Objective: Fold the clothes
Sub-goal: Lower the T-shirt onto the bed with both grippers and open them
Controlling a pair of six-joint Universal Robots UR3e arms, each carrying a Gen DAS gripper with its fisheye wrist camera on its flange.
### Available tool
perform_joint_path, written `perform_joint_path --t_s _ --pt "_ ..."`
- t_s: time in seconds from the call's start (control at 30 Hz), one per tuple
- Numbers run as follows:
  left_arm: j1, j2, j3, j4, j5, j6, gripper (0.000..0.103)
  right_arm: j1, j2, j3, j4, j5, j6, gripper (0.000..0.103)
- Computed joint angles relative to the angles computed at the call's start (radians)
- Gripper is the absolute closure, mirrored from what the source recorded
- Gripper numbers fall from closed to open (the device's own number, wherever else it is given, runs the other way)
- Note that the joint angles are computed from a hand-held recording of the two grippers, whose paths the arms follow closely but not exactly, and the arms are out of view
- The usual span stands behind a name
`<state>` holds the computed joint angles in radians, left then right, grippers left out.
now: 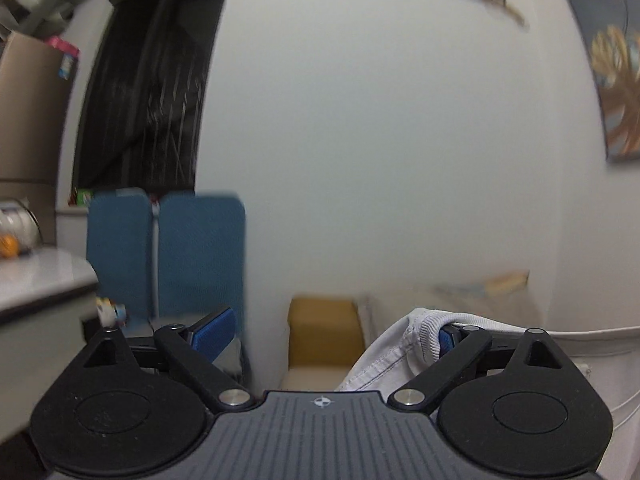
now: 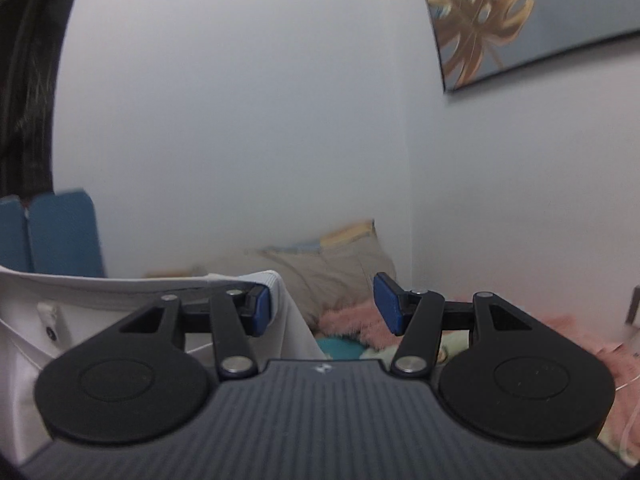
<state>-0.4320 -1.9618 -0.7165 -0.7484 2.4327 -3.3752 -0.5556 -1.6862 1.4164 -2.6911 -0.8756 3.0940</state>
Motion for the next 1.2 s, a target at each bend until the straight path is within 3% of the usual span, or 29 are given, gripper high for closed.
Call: perform_joint_path --t_s 0.1,0.2,0.33,0.47,0.57,0.6,0.67,0.83,1.0,1.07,1.2 --pt "0.152 -0.043 -0.269 0.175 -0.186 -0.055 0.007 0.203 0.26 0.029 -0.214 -0.197 -0.019 0.048" --pt "0.265 -0.175 -0.337 0.239 -0.36 -0.093 0.008 0.323 0.531 -0.079 -0.254 -0.331 -0.058 0.048" --pt "0.344 -0.35 -0.264 0.163 -0.521 -0.087 0.009 0.362 0.797 -0.299 -0.087 -0.329 -0.121 0.048" --pt "0.385 -0.443 -0.094 -0.047 -0.624 -0.006 0.008 0.352 0.988 -0.616 0.288 -0.211 -0.165 0.048" --pt "0.42 -0.426 -0.055 -0.153 -0.736 0.061 0.002 0.343 1.043 -0.79 0.562 -0.13 -0.266 0.048" --pt "0.425 -0.409 -0.059 -0.164 -0.738 0.079 0.002 0.34 1.023 -0.772 0.57 -0.122 -0.288 0.04" --pt "0.421 -0.327 -0.177 -0.111 -0.727 0.091 0.001 0.331 0.946 -0.674 0.537 -0.102 -0.305 0.035" --pt "0.385 0.033 -0.672 0.106 -0.711 0.009 0.0 0.255 0.615 -0.18 0.324 -0.036 -0.252 0.035" --pt "0.275 0.452 -1.121 0.221 -0.623 -0.123 0.0 0.076 0.155 0.332 0.27 0.083 -0.361 0.034" --pt "0.148 0.591 -1.185 0.146 -0.513 -0.212 0.0 -0.051 -0.054 0.445 0.469 0.179 -0.531 0.034" --pt "-0.181 0.726 -1.188 -0.073 -0.229 -0.471 0.0 -0.404 -0.469 0.454 1.307 0.352 -1.045 0.034"
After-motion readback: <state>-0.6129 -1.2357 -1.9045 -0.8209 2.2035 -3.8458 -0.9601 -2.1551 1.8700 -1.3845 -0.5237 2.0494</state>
